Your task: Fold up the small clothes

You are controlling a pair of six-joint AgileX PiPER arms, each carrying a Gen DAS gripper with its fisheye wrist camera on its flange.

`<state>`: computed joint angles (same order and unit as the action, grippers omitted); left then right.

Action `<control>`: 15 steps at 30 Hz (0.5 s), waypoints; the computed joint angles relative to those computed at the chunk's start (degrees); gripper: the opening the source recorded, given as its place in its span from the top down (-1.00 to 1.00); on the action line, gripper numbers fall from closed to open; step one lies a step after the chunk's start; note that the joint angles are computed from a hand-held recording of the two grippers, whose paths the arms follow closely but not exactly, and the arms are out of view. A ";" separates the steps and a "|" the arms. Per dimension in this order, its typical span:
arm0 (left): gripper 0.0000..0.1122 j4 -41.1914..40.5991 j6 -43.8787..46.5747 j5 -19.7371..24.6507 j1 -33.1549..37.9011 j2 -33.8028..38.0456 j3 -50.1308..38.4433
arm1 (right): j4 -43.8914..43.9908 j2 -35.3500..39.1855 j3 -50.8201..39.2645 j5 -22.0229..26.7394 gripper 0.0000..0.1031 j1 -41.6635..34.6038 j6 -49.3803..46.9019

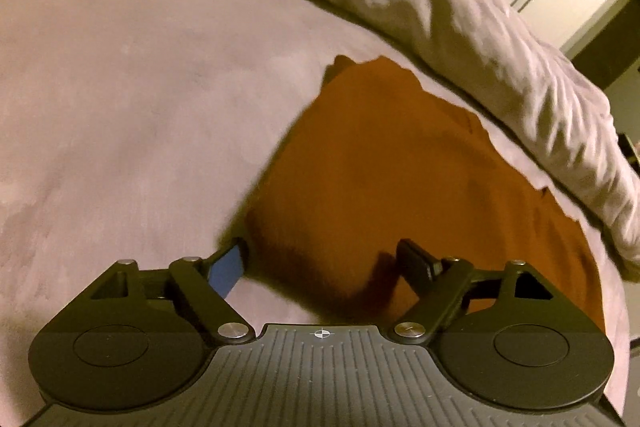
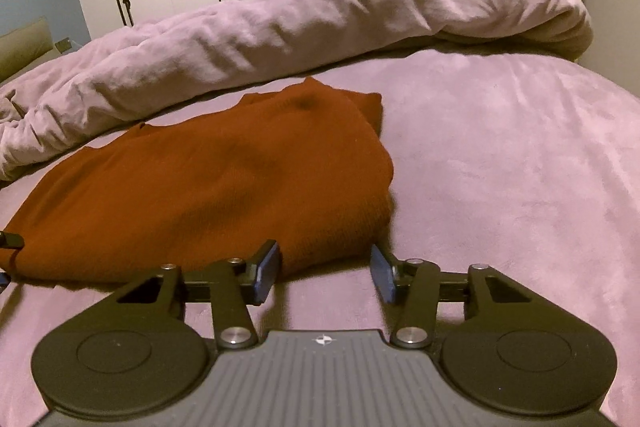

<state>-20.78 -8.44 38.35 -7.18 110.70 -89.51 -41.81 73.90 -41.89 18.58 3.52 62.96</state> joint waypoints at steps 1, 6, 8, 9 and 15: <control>-0.43 0.11 -0.54 -0.04 0.13 0.21 -0.22 | -2.15 0.13 -0.41 0.58 0.10 0.84 2.13; -0.16 -1.42 0.64 0.19 0.83 0.34 -0.46 | -16.91 3.90 -4.47 11.34 0.10 8.57 15.71; -0.11 -3.07 2.38 0.01 1.30 0.01 0.24 | -19.34 5.63 -6.53 18.14 0.10 11.55 19.11; -0.10 -3.94 3.43 -0.25 1.60 -0.19 0.72 | -19.95 5.87 -7.00 19.45 0.10 12.06 20.45; -0.25 -9.27 7.92 -1.58 2.44 0.85 0.81 | -25.29 5.52 -6.44 11.25 0.11 13.30 21.06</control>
<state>-30.05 -0.52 36.77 -4.74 111.55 -88.70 -67.10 79.42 -48.33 29.83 16.82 84.02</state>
